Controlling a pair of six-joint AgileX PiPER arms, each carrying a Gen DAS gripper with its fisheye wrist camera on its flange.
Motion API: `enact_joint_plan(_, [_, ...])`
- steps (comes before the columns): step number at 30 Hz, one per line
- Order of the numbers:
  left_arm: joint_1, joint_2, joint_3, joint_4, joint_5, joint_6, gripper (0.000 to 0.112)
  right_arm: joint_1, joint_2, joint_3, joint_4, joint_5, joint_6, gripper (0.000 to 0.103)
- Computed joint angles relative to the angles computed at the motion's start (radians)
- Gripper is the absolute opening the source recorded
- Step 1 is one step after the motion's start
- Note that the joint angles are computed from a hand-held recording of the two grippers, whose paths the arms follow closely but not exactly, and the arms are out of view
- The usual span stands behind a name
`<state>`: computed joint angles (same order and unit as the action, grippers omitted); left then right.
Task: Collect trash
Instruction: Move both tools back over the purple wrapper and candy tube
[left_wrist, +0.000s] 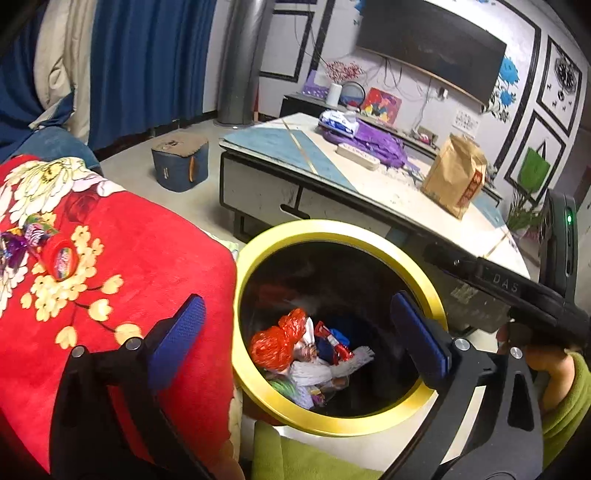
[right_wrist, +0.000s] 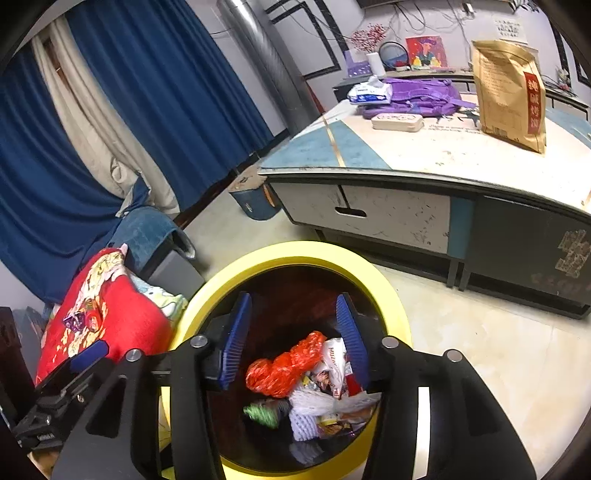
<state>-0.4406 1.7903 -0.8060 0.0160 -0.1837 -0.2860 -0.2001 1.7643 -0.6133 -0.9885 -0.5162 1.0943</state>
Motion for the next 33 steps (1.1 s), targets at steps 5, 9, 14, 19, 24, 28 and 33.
enact_joint_plan(5, [0.021, -0.048, 0.049, -0.133, -0.036, 0.106, 0.092, 0.045, -0.034, 0.018, 0.042, -0.002, -0.038, 0.052])
enact_joint_plan(9, [0.056, -0.096, 0.096, -0.278, -0.063, 0.239, 0.092, 0.101, -0.067, 0.034, 0.083, -0.010, -0.075, 0.058])
enact_joint_plan(14, [0.101, -0.159, 0.145, -0.469, -0.108, 0.424, 0.092, 0.192, -0.103, 0.036, 0.119, 0.002, -0.109, 0.062])
enact_joint_plan(19, [0.160, -0.214, 0.183, -0.545, -0.145, 0.496, 0.092, 0.301, -0.127, 0.014, 0.134, 0.037, -0.119, 0.065])
enact_joint_plan(24, [0.234, -0.262, 0.216, -0.543, -0.167, 0.495, 0.092, 0.407, -0.134, -0.022, 0.161, 0.077, -0.137, 0.067])
enact_joint_plan(28, [0.309, -0.285, 0.239, -0.453, -0.168, 0.408, 0.092, 0.488, -0.122, -0.065, 0.165, 0.110, -0.140, 0.068])
enact_joint_plan(33, [0.397, -0.298, 0.251, -0.358, -0.159, 0.322, 0.092, 0.584, -0.077, -0.146, 0.162, 0.159, -0.133, 0.069])
